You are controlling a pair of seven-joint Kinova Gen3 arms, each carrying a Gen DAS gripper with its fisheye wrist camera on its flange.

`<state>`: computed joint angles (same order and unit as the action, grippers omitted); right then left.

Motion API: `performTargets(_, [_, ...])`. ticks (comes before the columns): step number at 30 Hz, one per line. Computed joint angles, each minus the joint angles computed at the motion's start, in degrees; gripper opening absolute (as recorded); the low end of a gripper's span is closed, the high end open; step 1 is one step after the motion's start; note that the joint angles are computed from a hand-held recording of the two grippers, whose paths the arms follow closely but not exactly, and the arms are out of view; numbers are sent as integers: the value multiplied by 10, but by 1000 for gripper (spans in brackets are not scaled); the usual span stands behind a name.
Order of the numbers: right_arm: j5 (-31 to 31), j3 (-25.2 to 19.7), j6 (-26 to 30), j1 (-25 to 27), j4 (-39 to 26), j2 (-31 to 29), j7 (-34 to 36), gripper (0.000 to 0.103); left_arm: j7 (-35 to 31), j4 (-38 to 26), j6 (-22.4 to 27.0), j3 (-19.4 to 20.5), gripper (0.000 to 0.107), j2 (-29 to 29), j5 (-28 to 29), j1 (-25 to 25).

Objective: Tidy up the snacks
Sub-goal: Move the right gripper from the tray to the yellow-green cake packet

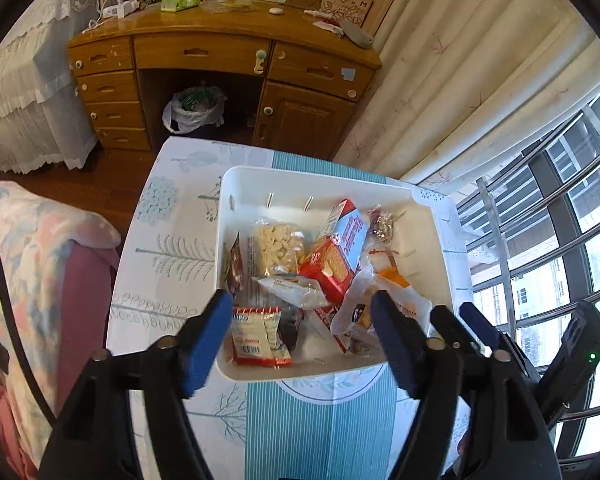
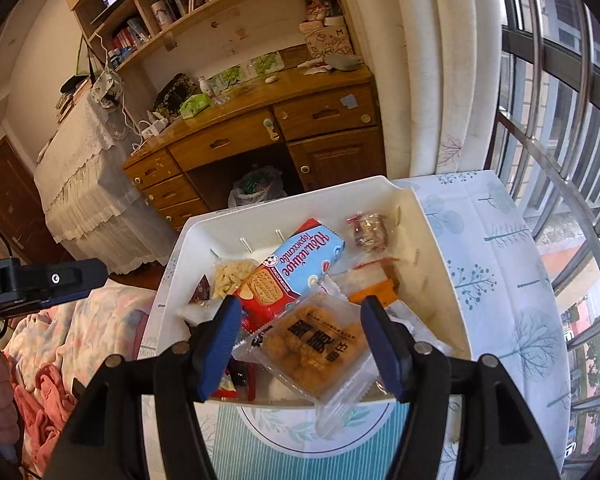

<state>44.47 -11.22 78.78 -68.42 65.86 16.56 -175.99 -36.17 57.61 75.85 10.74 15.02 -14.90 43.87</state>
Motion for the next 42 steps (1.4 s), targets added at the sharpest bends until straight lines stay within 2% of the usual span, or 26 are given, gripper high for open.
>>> performTargets(9, [30, -12, 60, -31, 8, -20, -39, 75, 39, 35, -8, 10, 79, -30, -8, 7])
performTargets(16, [39, -37, 109, -43, 43, -40, -113, 87, 40, 49, 14, 27, 81, -36, -2, 12])
performTargets(22, [30, -60, 143, -50, 76, -48, -178, 89, 46, 79, 18, 39, 81, -44, -10, 24])
performTargets(28, [3, -74, 171, -51, 98, -45, -231, 90, 58, 106, 16, 46, 81, -44, 13, 25])
performTargets(35, [-26, -77, 174, -47, 140, -43, -285, 90, 48, 93, 55, 49, 81, -14, 8, 48])
performTargets(42, [-60, -79, 159, -30, 189, -39, -304, 90, 37, 58, 107, 38, 81, 26, -7, 88])
